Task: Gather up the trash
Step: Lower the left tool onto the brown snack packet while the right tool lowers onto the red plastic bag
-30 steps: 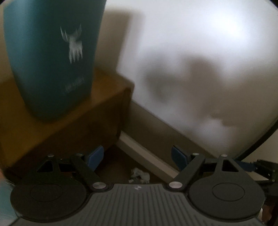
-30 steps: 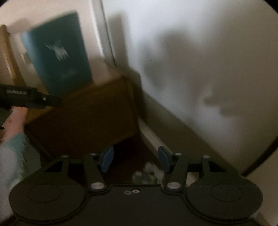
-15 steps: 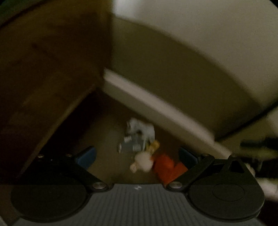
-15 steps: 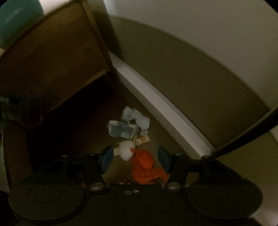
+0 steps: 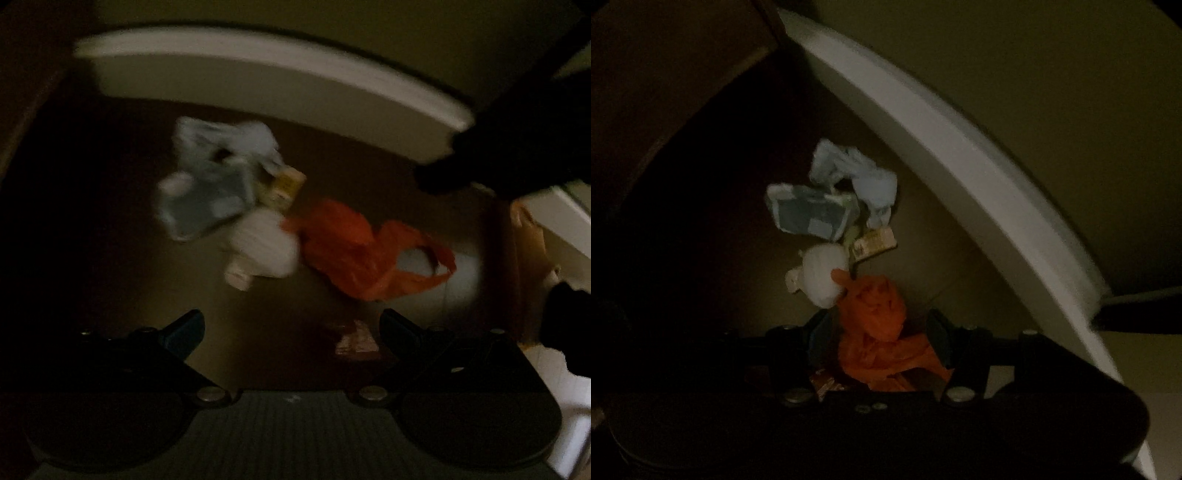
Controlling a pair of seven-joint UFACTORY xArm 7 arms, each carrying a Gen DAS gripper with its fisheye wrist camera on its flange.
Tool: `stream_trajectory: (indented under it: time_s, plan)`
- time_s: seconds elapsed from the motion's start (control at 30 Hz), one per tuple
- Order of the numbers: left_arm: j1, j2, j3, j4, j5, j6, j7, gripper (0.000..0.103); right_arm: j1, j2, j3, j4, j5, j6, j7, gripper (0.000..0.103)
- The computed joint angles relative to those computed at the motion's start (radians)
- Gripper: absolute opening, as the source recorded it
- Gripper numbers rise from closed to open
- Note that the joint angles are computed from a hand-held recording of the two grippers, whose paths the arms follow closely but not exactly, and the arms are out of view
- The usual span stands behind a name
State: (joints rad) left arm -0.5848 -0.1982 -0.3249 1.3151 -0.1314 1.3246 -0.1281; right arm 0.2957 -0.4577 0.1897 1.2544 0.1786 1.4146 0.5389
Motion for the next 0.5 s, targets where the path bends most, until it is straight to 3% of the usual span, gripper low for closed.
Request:
stream_trajectory:
  time_s: [0.17, 0.37, 0.5]
  plan:
    - [-0.036, 0.027, -0.024, -0.103, -0.033, -0.097, 0.010, 0.101, 0.013, -0.008, -0.014, -0.134, 0.048, -0.072, -0.026, 0.056]
    - [-0.081, 0.050, -0.031, -0.181, -0.070, -0.130, 0.069, 0.101, 0.030, 0.014, -0.018, -0.228, 0.101, -0.154, -0.034, 0.056]
    - [-0.104, 0.065, -0.037, -0.208, -0.075, -0.122, 0.098, 0.088, 0.043, 0.052, -0.013, -0.249, 0.106, -0.193, -0.047, 0.056]
